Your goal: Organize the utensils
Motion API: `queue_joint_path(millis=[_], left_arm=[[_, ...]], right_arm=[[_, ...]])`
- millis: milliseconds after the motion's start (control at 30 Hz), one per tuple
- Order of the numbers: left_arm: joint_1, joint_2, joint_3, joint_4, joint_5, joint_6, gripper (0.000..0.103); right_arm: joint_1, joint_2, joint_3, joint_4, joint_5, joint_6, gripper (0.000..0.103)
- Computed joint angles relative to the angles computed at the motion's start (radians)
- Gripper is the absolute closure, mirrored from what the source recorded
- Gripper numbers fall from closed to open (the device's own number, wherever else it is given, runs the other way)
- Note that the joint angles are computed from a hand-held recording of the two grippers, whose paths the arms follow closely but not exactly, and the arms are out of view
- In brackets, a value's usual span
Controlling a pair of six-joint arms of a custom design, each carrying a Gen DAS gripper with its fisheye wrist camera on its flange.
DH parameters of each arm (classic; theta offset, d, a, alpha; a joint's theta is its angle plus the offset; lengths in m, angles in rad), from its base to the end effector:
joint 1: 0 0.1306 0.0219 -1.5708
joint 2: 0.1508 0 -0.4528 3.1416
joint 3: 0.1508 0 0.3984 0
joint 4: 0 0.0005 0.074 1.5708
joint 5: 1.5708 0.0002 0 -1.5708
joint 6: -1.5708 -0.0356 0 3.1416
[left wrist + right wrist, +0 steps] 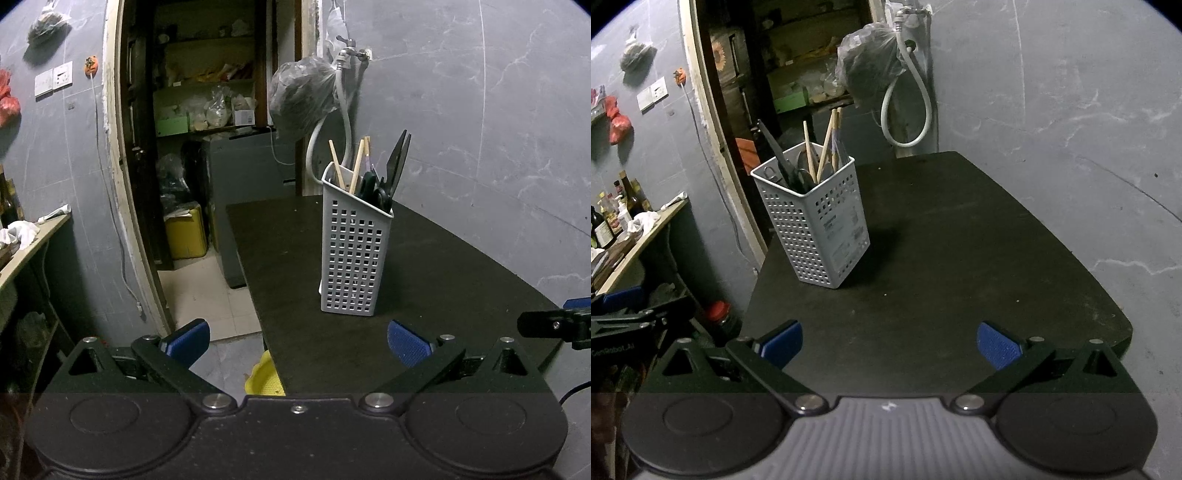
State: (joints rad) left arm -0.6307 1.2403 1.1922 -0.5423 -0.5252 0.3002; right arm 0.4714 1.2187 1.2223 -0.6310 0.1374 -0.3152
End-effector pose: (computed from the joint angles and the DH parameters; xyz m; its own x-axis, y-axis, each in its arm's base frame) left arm 0.3542 -0.2371 0.4984 -0.4809 0.0343 -0.8761 0.0331 0.9992 0.0210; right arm 0.3749 0.1851 0.5114 -0.6061 0.0358 -0.7946 -0.1716 0.9696 0.1745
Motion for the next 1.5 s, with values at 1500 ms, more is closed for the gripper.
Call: queue_joint_path(millis=[1500], left_arm=[[0.007, 0.004, 0.0, 0.003, 0.016, -0.012, 0.001]], right_arm=[[0.013, 0.007, 0.013, -0.011, 0.017, 0.013, 0.0]])
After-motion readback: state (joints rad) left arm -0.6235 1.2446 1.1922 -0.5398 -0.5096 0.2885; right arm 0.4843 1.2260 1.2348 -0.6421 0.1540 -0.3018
